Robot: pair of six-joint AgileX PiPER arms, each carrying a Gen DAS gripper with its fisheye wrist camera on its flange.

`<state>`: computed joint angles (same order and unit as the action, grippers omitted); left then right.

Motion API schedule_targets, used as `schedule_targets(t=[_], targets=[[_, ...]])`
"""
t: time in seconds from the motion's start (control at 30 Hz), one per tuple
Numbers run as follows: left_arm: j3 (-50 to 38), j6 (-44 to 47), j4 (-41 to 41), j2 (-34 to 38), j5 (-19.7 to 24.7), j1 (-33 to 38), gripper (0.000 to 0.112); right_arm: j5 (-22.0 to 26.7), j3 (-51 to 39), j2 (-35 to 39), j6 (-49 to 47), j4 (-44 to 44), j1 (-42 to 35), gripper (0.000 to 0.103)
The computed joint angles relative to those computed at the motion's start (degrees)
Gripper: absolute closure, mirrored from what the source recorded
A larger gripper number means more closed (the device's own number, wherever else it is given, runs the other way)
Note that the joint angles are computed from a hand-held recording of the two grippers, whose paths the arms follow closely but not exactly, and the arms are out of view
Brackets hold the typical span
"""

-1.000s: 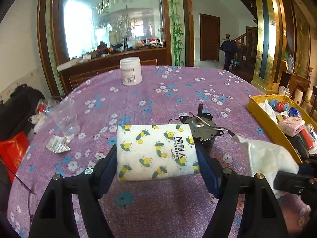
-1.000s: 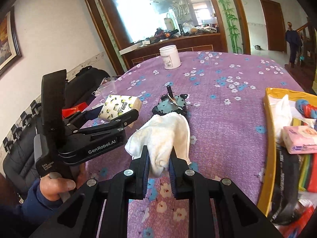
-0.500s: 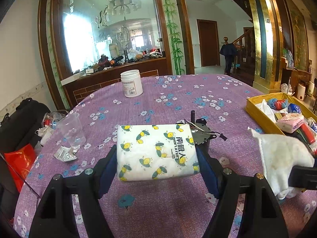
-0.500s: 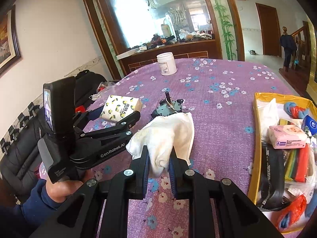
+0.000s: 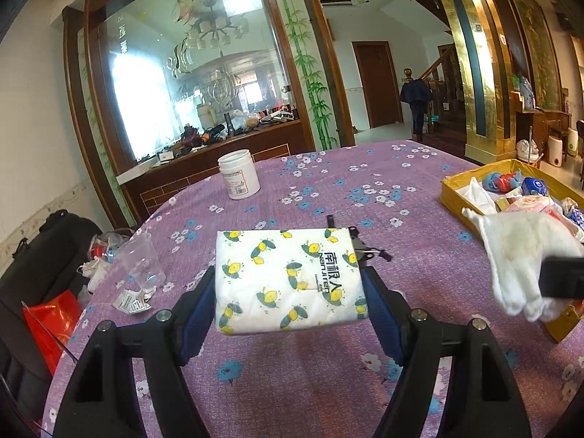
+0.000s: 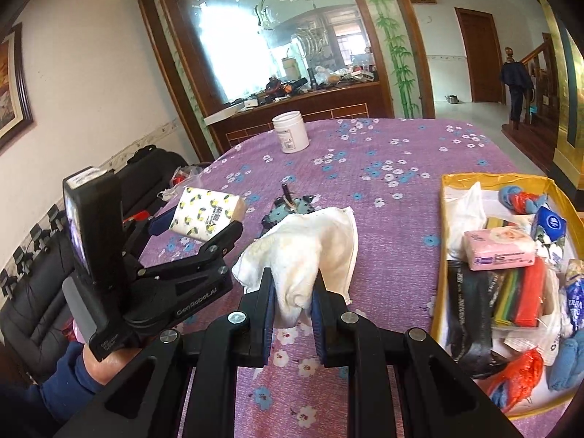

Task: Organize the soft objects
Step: 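Lift and carry the white cloth and tissue pack over the yellow tray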

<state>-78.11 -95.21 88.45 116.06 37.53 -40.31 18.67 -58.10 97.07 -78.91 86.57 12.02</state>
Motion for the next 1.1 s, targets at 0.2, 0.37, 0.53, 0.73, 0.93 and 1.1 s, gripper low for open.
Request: schedule_targets(t=[0.2, 0.37, 0.53, 0.73, 0.93, 1.1], targets=[[-3.4, 4.4, -2.9, 1.5, 1.3, -2.4, 0.037, 2.1, 2.2, -1.8, -3.6, 4.1, -3.5, 0.084], [-7.4, 8.7, -5.4, 3.5, 2.1, -4.6, 0.037, 5.1, 4.2, -2.7, -6.9, 7.5, -7.9, 0.084], [-14.7, 16.2, -10.3, 7.2, 3.0, -7.4, 0.037, 8.6, 5.7, -3.4, -8.9, 9.6, -13.1, 0.084], [-24.9, 25.4, -16.1, 12.7, 4.3, -10.7, 0.037, 13.0, 7.8, -4.4, -10.3, 10.9, -20.7, 0.084], [-37.0, 36.4, -23.9, 19.4, 5.6, -13.5, 0.037, 15.5, 8.8, -4.5, -11.2, 11.8, -26.9, 0.084], [-52.5, 50.9, -37.6, 27.2, 6.8, -14.7, 0.037, 16.4, 8.5, -3.9, -8.8, 10.5, -31.9, 0.084]])
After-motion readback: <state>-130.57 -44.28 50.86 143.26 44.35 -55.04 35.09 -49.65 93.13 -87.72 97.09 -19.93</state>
